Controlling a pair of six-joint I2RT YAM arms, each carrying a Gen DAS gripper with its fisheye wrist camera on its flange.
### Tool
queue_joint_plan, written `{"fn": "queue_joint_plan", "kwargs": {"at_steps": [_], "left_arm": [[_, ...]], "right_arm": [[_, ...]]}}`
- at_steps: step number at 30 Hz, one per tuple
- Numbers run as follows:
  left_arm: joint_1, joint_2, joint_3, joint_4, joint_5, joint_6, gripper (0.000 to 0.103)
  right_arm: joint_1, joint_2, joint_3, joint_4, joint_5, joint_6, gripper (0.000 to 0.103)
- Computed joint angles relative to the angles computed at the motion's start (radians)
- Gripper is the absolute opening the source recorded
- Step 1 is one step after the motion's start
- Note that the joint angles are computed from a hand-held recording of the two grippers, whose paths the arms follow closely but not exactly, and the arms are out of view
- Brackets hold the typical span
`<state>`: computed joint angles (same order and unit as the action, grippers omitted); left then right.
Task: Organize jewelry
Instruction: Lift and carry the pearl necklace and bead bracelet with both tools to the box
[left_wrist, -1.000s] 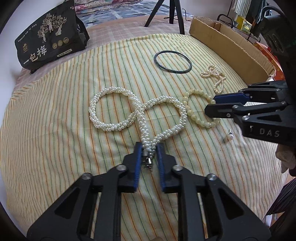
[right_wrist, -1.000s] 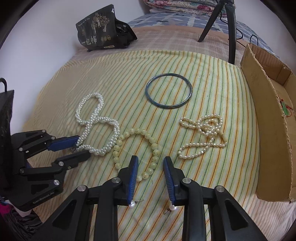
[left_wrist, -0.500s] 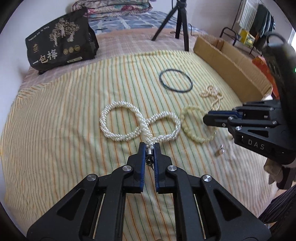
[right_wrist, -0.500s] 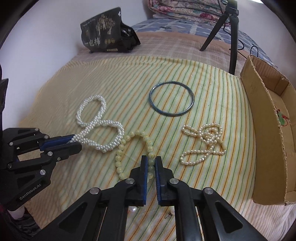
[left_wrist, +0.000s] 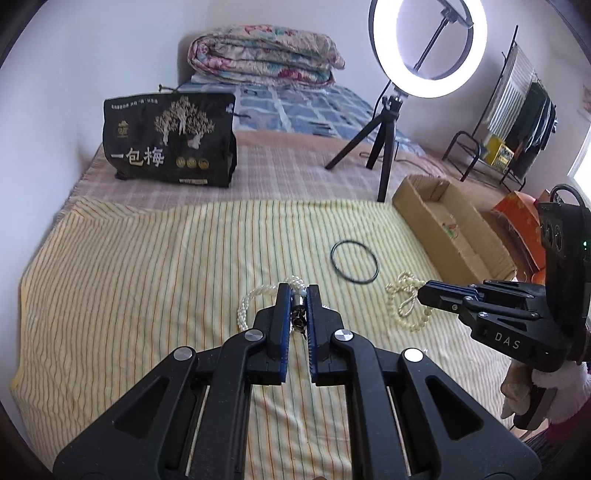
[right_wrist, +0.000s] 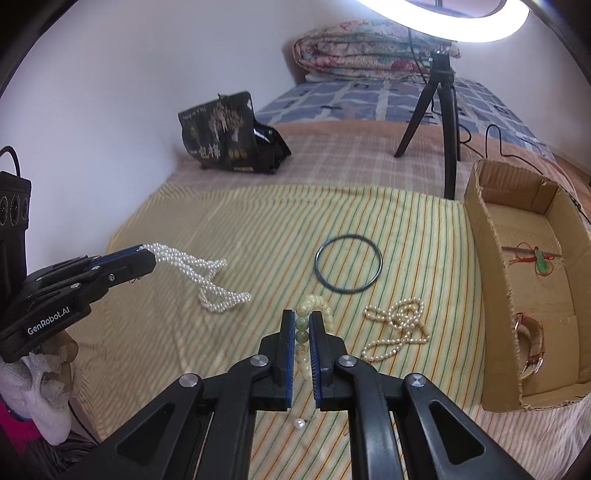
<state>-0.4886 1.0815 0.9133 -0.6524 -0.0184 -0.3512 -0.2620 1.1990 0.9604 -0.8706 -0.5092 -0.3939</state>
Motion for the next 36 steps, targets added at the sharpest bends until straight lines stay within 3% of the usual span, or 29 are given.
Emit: {"fn": "queue_joint_plan", "kwargs": {"at_steps": [8,19,36], "left_arm": [[0.007,-0.027,0.059,-0.013,-0.002,-0.022,0.006],[-0.117,0.005,0.167,-0.013,-0.084,-0.049,0.005],[-0.297,0.270,0.490,-0.004,-0.163,-0.036,0.005]], "right_arm": [[-0.093,-0.033,0.080,-0.075,-0.073,-0.042,0.005],[-0.336,0.022,0.229,-0.197,-0.191,-0.171,0.005],[-0.623,0.194,0.391,-0.317,-0.250,-0.383,0.005]]}}
